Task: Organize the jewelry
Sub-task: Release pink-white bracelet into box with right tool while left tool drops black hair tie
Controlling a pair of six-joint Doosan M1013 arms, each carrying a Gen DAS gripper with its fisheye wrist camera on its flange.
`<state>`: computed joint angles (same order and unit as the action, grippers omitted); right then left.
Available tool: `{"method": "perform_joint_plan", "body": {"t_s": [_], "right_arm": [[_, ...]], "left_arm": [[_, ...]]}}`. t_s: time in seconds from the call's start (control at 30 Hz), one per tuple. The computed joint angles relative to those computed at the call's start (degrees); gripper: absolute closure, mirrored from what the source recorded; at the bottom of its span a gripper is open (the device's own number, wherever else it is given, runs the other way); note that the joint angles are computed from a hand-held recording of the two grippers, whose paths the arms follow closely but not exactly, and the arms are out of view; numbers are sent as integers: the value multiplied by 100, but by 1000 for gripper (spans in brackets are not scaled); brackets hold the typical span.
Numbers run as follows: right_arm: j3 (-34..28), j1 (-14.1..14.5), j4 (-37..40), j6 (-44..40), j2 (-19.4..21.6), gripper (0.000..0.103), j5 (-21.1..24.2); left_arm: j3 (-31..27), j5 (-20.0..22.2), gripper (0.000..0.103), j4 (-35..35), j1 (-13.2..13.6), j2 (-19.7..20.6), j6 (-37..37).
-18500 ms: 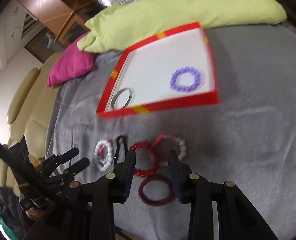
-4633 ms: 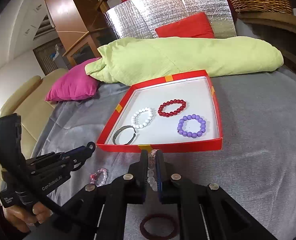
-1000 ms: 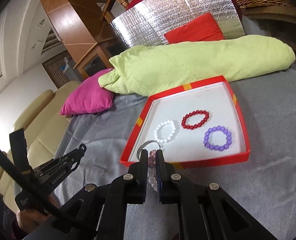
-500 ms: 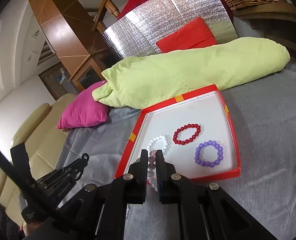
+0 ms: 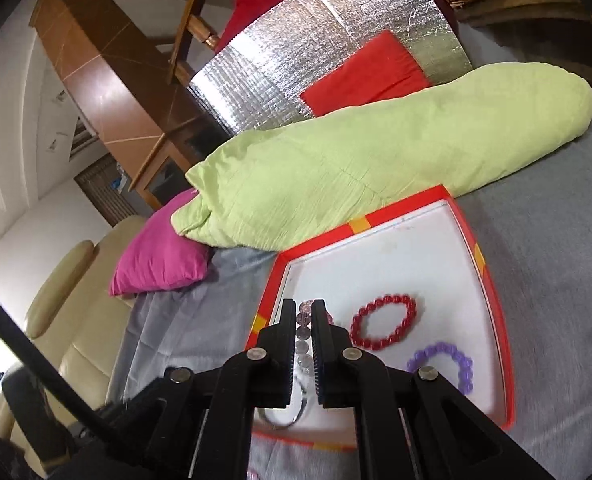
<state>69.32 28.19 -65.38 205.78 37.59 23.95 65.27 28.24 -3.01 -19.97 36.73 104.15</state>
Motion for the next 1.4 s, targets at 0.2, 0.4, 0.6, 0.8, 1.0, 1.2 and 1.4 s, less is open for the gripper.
{"method": "perform_joint_plan", "body": {"t_s": [0.2,0.4,0.6,0.8,1.0,1.2,1.4], "right_arm": [[1,-114,-177,291,0,94,-6],[56,-197,-304,489,-53,95,-23],[53,-265,-421,679,-62,95,-33],[-22,-337,-365,673,-15,95,-62],[-86,-431,-186,645,50,94,-119],[-223,-516,344,302,181,94,-260],[-459,-586,1141,-379,378,94,-413]], "left_arm": [[-226,119,93,226,-72,158,-191],[-395,124,93,552,-157,289,-312],[-685,114,93,928,-255,478,-385],[-1122,251,93,1033,-313,721,-363],[-1624,485,93,897,-344,1004,-173],[-2160,842,93,604,-358,1315,63],[-2847,1552,93,159,-341,1715,305]]}}
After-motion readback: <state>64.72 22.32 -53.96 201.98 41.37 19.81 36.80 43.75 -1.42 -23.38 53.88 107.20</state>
